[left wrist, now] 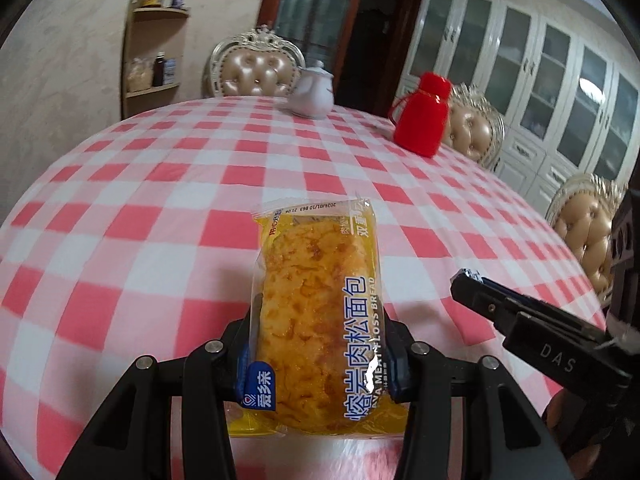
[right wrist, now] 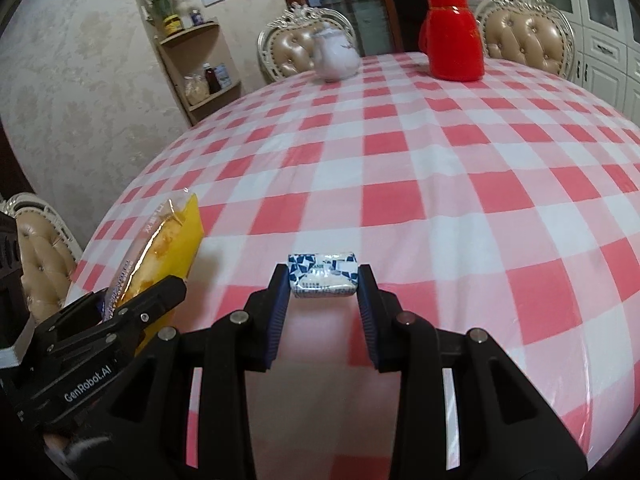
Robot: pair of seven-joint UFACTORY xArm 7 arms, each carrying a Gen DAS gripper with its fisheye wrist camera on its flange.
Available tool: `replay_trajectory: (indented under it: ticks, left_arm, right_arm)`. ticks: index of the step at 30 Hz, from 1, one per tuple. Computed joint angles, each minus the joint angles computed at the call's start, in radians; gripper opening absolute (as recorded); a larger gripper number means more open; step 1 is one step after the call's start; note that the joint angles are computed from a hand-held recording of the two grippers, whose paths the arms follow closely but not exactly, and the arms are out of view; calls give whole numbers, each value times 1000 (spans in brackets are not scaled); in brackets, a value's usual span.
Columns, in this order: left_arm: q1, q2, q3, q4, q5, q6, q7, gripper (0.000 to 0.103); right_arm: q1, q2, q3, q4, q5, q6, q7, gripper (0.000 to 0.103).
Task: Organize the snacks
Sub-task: 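Carry both packs to the white box and open both tools to drop them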
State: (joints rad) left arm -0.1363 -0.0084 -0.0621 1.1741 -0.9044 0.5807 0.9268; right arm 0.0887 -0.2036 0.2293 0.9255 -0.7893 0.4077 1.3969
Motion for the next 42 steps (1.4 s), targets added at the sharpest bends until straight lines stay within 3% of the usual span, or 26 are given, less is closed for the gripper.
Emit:
replay_trajectory:
  ticks: [9,14,26,34,42]
  left_arm:
    - [35,-131,81,-136,-103,1,53,49]
    - [59,-198,134,-181,-68,40,44,49]
    - [160,-331,282,-276,142,147,47,49]
    - [235,-350,391,-283,162,197,217,49]
    - [319,-349,444,-250,184,247,426,49]
  right_arm:
    - [50,41,30,42,-33,0,2,38]
    - [91,62,26,61,-55,-3,9,38]
    - [211,127,39,141,-56,27,-4,38]
    - [364,222,59,273,-81,84,5,38]
    - [561,384,67,475,-31,188,-144,38]
